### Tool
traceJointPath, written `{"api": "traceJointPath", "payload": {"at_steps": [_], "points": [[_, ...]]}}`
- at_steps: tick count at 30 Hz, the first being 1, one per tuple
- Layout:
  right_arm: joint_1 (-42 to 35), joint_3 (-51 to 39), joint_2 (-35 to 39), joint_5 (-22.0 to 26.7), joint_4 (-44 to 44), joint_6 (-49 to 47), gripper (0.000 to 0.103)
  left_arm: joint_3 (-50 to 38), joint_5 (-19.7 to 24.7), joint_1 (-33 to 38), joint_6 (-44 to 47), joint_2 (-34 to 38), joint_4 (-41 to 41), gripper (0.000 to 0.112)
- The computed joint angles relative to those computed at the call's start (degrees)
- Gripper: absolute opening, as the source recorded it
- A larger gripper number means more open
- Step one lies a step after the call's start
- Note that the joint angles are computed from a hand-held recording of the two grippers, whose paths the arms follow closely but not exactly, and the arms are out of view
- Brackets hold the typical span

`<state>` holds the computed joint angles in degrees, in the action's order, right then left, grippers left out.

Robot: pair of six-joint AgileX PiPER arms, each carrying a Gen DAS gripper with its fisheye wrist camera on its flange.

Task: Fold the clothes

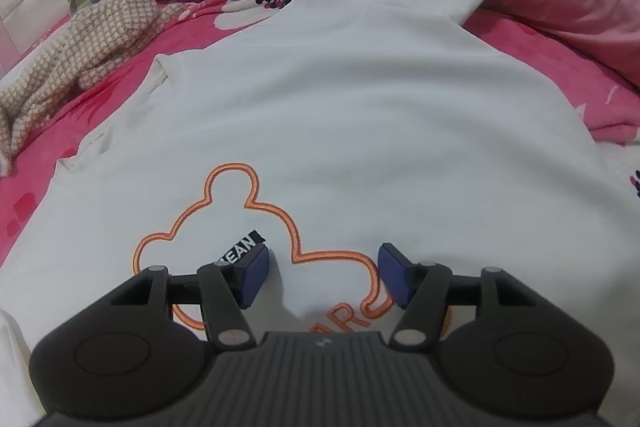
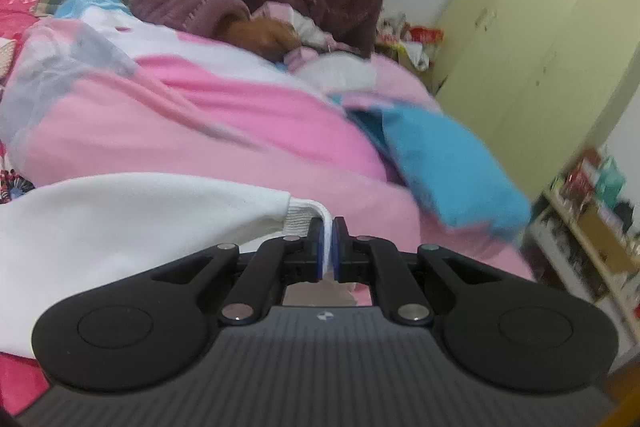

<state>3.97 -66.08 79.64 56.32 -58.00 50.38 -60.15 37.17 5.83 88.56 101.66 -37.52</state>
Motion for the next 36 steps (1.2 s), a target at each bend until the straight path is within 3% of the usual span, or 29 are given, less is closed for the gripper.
{"api": "traceJointPath", "payload": {"at_steps": [7, 14, 17, 20, 26, 28, 30, 33, 34, 36], "points": [[3.23, -0.16, -8.77, -5.9, 5.83, -0.09, 0.002, -0.4, 0.55, 0.51, 0.97, 0.2, -0.2, 0.063], [21.59, -12.61, -11.86, -9.83, 21.07, -8.77, 0.002, -2.05, 1.8, 3.64, -4.36, -1.19, 3.22, 0.062], [29.48, -16.41, -9.55, -13.92, 29.77, -17.31, 0.002, -6.16, 4.58, 7.38, -9.68, -0.1, 5.43, 0.062], [34.26, -16.62, -5.91, -15.45, 45.84, -34.29, 0.002, -11.73, 7.56, 11.42, -14.55, 2.2, 6.81, 0.062], [42.66, -3.13, 8.91, -19.08, 76.84, -58.16, 0.006, -19.98, 12.03, 15.62, -19.56, 6.55, 7.7, 0.062], [47.36, -2.19, 17.22, -19.33, 76.27, -54.33, 0.007, -19.76, 12.91, 15.25, -19.3, 6.7, 7.33, 0.062], [50.25, -1.64, 20.52, -19.3, 75.86, -52.66, 0.007, -19.55, 14.06, 14.9, -18.81, 6.86, 6.89, 0.062], [49.75, 3.34, 16.69, -23.09, 78.06, -51.81, 0.013, -20.25, 19.95, 14.73, -16.51, 7.38, 5.17, 0.062], [48.85, 5.85, 14.03, -25.19, 78.0, -48.5, 0.021, -20.45, 22.0, 14.87, -15.47, 7.61, 4.31, 0.062], [46.16, 10.94, 9.35, -29.17, 73.42, -37.18, 0.027, -20.88, 26.93, 15.58, -13.34, 7.86, 2.08, 0.064]]}}
